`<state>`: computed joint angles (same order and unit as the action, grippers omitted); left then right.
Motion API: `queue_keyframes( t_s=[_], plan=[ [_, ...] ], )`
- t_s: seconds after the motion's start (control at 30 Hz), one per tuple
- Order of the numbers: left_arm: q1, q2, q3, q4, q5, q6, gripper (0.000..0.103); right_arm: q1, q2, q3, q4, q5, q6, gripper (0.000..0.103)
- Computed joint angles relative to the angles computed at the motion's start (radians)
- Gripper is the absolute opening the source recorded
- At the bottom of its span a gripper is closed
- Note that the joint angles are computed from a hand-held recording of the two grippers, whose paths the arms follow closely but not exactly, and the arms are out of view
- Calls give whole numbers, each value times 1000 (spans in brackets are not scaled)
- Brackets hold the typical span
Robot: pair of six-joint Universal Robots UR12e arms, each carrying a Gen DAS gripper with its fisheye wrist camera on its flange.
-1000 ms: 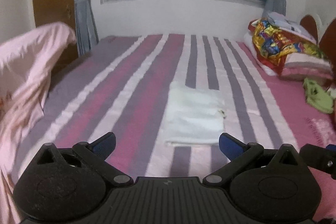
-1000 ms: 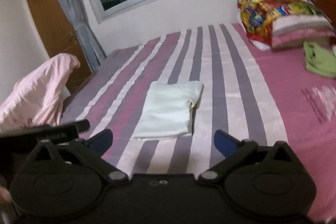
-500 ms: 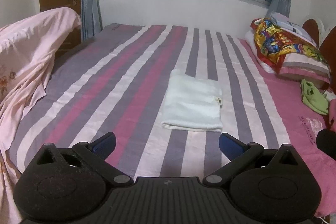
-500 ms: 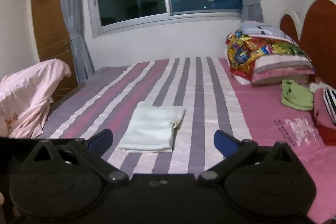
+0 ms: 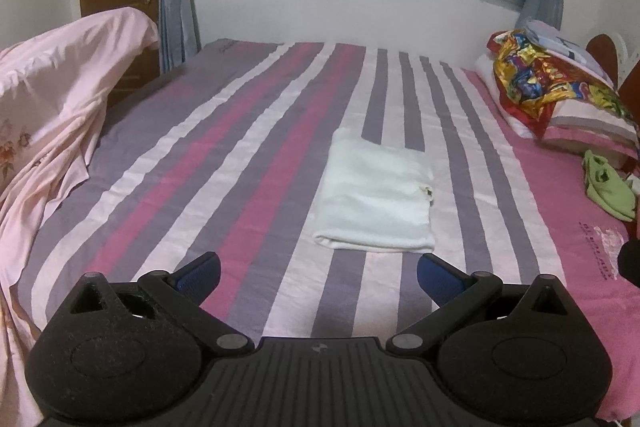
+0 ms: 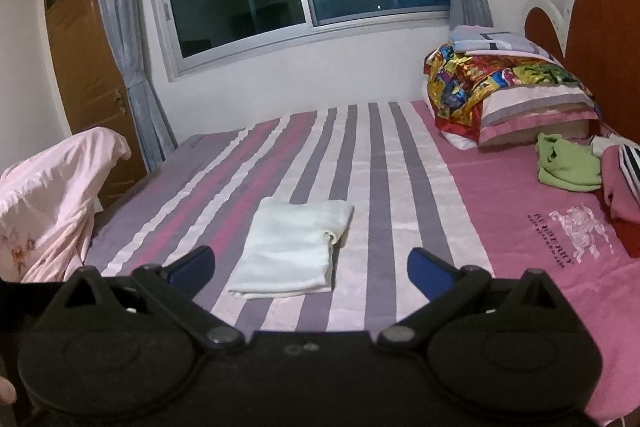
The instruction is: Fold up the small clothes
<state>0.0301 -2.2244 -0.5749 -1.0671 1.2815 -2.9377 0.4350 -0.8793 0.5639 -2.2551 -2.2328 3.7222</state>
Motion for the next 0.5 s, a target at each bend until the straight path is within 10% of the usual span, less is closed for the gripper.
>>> queue_keyframes(
  t_s=[0.5],
  plan=[
    [-8,-15,24,-10,0,15,103,-6,8,-7,13,13,16,103]
  ],
)
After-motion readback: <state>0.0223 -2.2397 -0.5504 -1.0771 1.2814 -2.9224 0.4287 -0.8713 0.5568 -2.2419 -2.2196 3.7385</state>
